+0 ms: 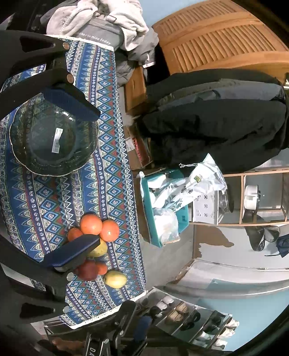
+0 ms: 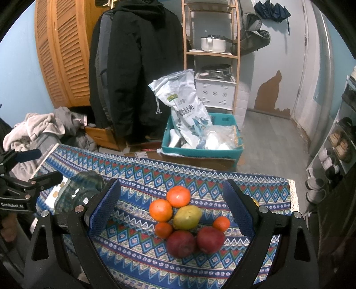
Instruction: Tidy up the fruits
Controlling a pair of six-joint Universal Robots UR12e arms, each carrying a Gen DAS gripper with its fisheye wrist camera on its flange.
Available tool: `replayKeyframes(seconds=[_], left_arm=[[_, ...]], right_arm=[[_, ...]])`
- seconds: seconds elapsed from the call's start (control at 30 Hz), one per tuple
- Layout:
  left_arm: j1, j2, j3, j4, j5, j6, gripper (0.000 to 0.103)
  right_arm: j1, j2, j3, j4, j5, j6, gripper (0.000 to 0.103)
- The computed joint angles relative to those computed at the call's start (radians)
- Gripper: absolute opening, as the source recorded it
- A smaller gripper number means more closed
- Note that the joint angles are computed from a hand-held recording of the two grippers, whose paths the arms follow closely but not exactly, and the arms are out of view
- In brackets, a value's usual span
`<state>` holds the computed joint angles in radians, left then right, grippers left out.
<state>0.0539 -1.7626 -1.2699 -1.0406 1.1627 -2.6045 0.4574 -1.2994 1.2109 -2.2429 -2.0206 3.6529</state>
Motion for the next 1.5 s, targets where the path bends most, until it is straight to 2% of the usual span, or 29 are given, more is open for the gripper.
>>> replayKeyframes(seconds=[0.4,0.67,0.9,1.27,1.5], left_arm=[[-0.001,0.000,-0.003,0.002,0.004,0.006,0.102],[-0.017,-0.013,0.001,0.010,0.032,0.010,0.102],[-0.029,-0.038,0.039,-0.072,0.029,0.006,0.102],[-0.067,-0.080,0.103,-0.129,0.042,0.071,0.102],[-0.092,-0.127,0.173,-0.244,0.057,0.090,0.102]], right_arm=[[-0.001,-0.009,0.012,0.002,-0.002,0.005,0.091],[-0.006,-0.021,0.024,0.015,-0.011,0.026,0.091],[-0.026,-0.035,0.026,0.076,-0.020,0.070,0.091],[-0.080,-0.072,0.057,0.154,0.066,0.100,0.091],[-0.125,-0.085,0.071,0.188,0.138,0.145,0.091]])
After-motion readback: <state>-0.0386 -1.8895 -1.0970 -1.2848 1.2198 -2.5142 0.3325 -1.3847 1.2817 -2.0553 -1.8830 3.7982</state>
